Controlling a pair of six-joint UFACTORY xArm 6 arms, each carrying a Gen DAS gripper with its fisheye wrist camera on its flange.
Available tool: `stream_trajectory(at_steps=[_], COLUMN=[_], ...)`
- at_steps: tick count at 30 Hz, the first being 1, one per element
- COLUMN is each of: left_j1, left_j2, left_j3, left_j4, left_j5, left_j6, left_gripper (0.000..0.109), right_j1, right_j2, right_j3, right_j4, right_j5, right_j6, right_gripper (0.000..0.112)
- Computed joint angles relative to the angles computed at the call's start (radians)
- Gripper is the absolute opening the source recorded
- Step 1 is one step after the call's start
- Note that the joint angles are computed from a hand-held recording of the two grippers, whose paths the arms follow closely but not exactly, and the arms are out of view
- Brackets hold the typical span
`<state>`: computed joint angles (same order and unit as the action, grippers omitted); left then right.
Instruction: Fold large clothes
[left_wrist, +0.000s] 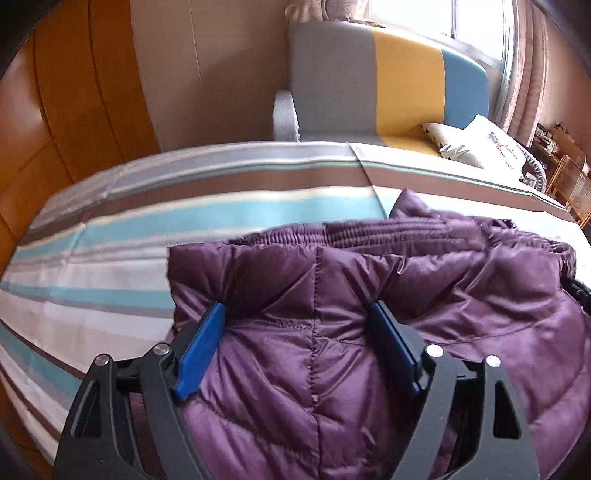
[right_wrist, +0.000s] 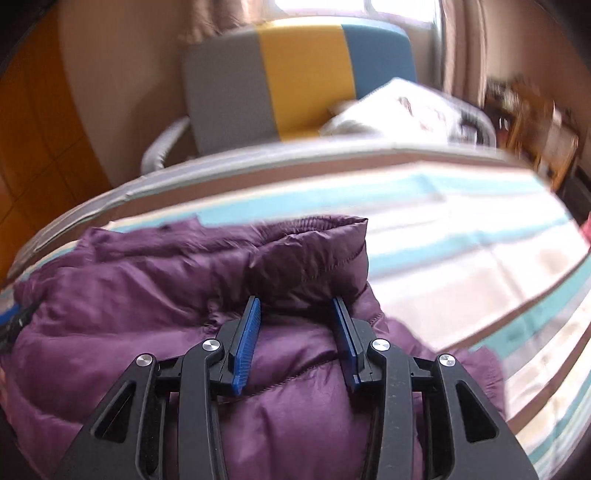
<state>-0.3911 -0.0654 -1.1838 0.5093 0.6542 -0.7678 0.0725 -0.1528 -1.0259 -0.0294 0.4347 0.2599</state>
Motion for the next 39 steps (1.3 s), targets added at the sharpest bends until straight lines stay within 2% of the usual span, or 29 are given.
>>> stream_trajectory(at_steps=[2,5,7,9,13,16,17,18,21,25,26,27,31,36,39], left_j1=[0.006,0.013,0.012,0.011,0.001,-0.017,-0.019,-0.022,-0.027,-0.017,-0.014,-0.011,-0.006,-0.002,-0.006], left_j2=[0.005,0.012,0.0,-0.041,-0.2,-0.328,-0.362,-0.392,-0.496,-0.56,-0.569,-0.573,-0.578,-0.571,-0.577], left_j3=[0.013,0.017,0.025,0.054,0.188,0.291,0.321,0.348,0.45,0.528,0.541,0.55,0.579,0.603,0.61], left_j4=[-0.004,-0.042,-0.059,-0.069,-0.021,0.089,0.095,0.099,0.067,0.035,0.017,0.005,-0.073,-0.13,-0.124], left_j5=[-0.024,-0.038,-0.038,-0.039,-0.06,-0.021,-0.008,0.002,0.024,0.017,0.005,-0.006,-0.075,-0.135,-0.138], left_j6=[-0.011,0.01,0.017,0.012,-0.112,-0.251,-0.27,-0.29,-0.336,-0.342,-0.334,-0.329,-0.285,-0.275,-0.297], left_gripper=[0.084,0.084,0.085,0.085,0.09,0.094,0.094,0.094,0.094,0.094,0.093,0.093,0.084,0.085,0.085], right_j1=[-0.004,0.001,0.0,0.001,0.041,0.098,0.117,0.136,0.193,0.248,0.265,0.28,0.298,0.292,0.298], right_j2=[0.015,0.018,0.006,-0.044,-0.19,-0.312,-0.346,-0.376,-0.478,-0.568,-0.58,-0.583,-0.567,-0.459,-0.45], right_j3=[0.001,0.002,0.008,0.043,0.134,0.211,0.233,0.256,0.333,0.41,0.421,0.428,0.445,0.422,0.44], right_j4=[0.05,0.003,0.025,0.009,0.077,0.113,0.111,0.129,0.142,0.081,0.056,0.04,-0.024,-0.006,-0.061], right_j5=[-0.015,-0.015,-0.015,-0.038,-0.059,-0.056,-0.049,-0.047,-0.021,-0.002,0.002,0.011,-0.001,-0.012,-0.03], right_j6=[-0.023,0.013,-0.003,0.01,-0.084,-0.162,-0.167,-0.183,-0.171,-0.108,-0.086,-0.072,-0.009,-0.017,0.007], right_gripper=[0.04,0.04,0.04,0.04,0.04,0.04,0.037,0.028,0.016,0.015,0.011,0.004,0.004,0.003,0.003])
